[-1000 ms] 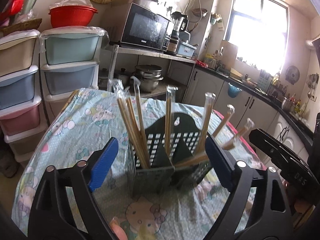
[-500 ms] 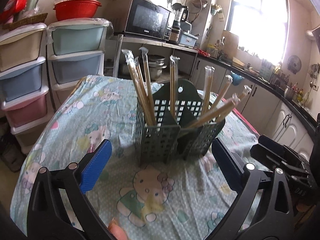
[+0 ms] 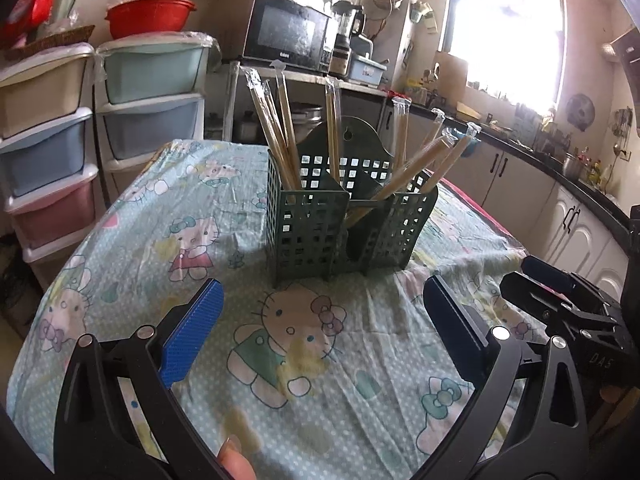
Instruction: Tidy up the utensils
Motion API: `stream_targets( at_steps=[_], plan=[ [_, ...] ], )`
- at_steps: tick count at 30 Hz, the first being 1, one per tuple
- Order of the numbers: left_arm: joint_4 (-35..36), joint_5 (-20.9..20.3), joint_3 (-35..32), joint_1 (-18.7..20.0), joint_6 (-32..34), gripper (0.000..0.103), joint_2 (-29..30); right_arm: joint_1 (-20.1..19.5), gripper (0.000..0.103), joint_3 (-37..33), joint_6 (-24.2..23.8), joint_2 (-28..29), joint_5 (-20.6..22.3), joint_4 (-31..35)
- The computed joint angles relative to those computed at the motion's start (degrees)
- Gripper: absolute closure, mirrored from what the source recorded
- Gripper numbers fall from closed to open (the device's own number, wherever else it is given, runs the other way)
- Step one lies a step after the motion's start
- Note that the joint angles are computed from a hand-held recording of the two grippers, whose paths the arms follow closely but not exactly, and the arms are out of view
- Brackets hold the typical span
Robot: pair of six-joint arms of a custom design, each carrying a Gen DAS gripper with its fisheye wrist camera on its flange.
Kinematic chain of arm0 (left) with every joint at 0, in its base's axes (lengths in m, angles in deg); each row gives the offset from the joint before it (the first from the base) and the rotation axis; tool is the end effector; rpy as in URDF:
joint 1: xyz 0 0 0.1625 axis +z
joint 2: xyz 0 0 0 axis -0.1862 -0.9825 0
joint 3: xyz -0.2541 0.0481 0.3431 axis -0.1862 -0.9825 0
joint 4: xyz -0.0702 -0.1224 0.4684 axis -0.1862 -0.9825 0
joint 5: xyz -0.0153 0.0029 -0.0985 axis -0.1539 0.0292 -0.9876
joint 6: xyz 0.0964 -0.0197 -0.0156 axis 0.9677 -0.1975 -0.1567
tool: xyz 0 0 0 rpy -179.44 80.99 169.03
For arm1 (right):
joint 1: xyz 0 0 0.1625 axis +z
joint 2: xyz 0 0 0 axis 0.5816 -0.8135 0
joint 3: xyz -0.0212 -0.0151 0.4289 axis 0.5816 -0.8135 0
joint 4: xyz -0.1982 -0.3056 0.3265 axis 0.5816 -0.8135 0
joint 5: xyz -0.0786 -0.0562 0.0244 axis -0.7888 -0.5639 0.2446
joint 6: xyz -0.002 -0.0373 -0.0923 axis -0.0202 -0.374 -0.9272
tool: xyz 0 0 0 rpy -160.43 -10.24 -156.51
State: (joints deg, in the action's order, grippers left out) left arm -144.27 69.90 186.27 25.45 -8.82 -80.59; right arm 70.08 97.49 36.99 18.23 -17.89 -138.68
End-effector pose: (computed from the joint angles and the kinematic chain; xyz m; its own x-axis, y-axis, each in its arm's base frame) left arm -0.1296 -0.2692 0.2111 -0.7870 -0.2590 -0.5599 0.4162 0.4471 -0.7918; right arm 0.2471 -0.3935 0.0954 -0.5933 -0.6975 0.4018 -0.7913 0.4136 -0.4504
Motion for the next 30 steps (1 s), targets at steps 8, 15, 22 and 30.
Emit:
stream_targets(
  at_steps=[8, 15, 22, 30],
  plan=[
    [11.2, 1.1, -0.2, -3.5, -13.0, 0.011, 1.8, -1.5, 0.011, 2.6, -1.6, 1.9, 1.7, -9.4],
    [17.6, 2.5, 0.4, -5.7, -20.8, 0.011, 2.7, -3.1, 0.008, 4.4, -3.4, 5.4, 4.3, -21.6],
    [17.6, 4.3, 1.6, -6.4, -21.3, 0.011, 5.2, -4.9, 0.007, 5.3, -4.0, 6.7, 7.7, -27.5],
    [17.4, 4.1, 1.7, -6.2, -22.0, 0.011, 5.6, -4.6, 0.007, 5.5, -5.3, 7.4, 7.9, -28.4]
  ],
)
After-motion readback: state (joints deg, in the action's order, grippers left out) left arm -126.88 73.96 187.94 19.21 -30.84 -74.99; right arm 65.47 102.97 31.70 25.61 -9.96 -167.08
